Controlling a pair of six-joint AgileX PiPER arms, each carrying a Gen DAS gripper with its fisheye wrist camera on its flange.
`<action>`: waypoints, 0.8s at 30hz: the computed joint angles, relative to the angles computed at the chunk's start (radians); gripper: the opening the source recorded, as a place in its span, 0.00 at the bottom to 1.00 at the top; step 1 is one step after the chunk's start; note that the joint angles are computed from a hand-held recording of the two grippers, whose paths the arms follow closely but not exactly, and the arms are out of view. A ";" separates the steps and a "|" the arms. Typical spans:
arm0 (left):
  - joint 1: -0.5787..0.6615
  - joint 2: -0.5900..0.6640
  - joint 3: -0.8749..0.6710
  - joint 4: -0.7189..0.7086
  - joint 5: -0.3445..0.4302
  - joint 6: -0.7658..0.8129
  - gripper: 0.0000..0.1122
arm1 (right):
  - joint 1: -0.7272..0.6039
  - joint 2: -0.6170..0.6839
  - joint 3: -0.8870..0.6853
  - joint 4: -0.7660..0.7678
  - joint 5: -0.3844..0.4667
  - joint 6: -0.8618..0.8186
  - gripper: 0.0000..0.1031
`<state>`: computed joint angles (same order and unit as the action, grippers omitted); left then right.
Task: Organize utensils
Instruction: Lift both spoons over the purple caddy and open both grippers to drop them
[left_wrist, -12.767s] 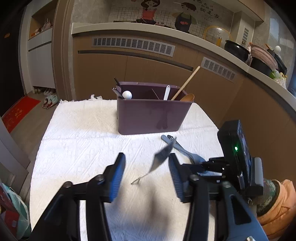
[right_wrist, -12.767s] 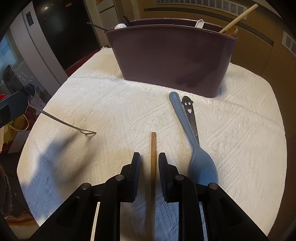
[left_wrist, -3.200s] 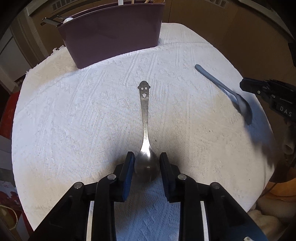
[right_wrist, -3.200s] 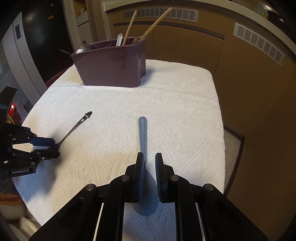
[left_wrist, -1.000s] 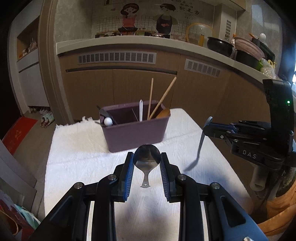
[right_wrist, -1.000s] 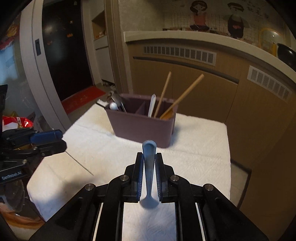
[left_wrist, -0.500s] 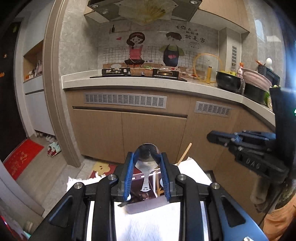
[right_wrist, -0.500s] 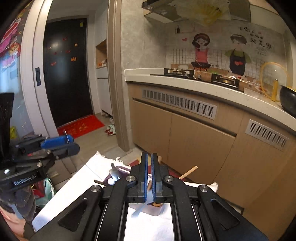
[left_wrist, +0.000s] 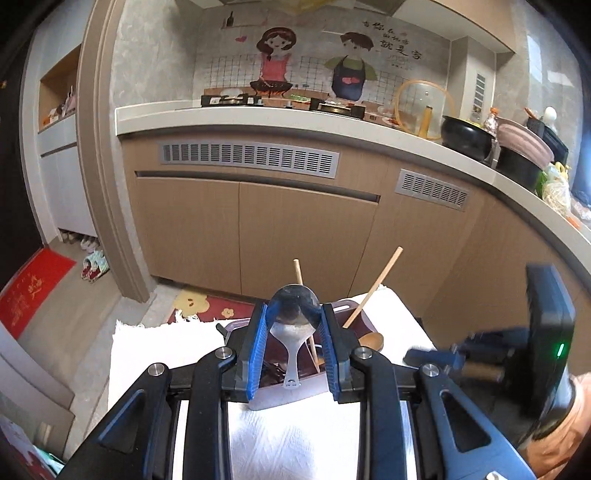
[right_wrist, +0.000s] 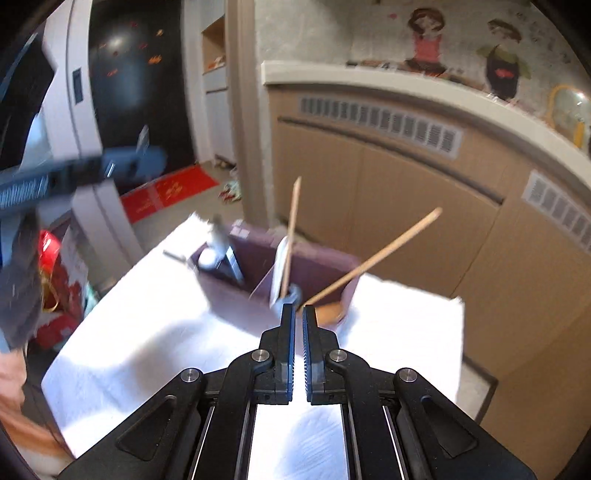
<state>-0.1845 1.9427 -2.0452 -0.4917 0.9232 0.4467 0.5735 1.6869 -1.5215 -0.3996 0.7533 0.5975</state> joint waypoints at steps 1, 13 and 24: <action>0.001 0.009 -0.012 0.000 0.004 -0.008 0.22 | -0.002 0.012 0.005 0.025 -0.015 -0.022 0.06; 0.030 0.023 -0.042 -0.013 0.017 -0.001 0.22 | -0.023 0.202 -0.106 -0.014 -0.063 -0.015 0.19; 0.005 0.188 -0.309 0.043 0.140 -0.091 0.22 | -0.054 0.241 -0.380 0.069 0.061 -0.132 0.07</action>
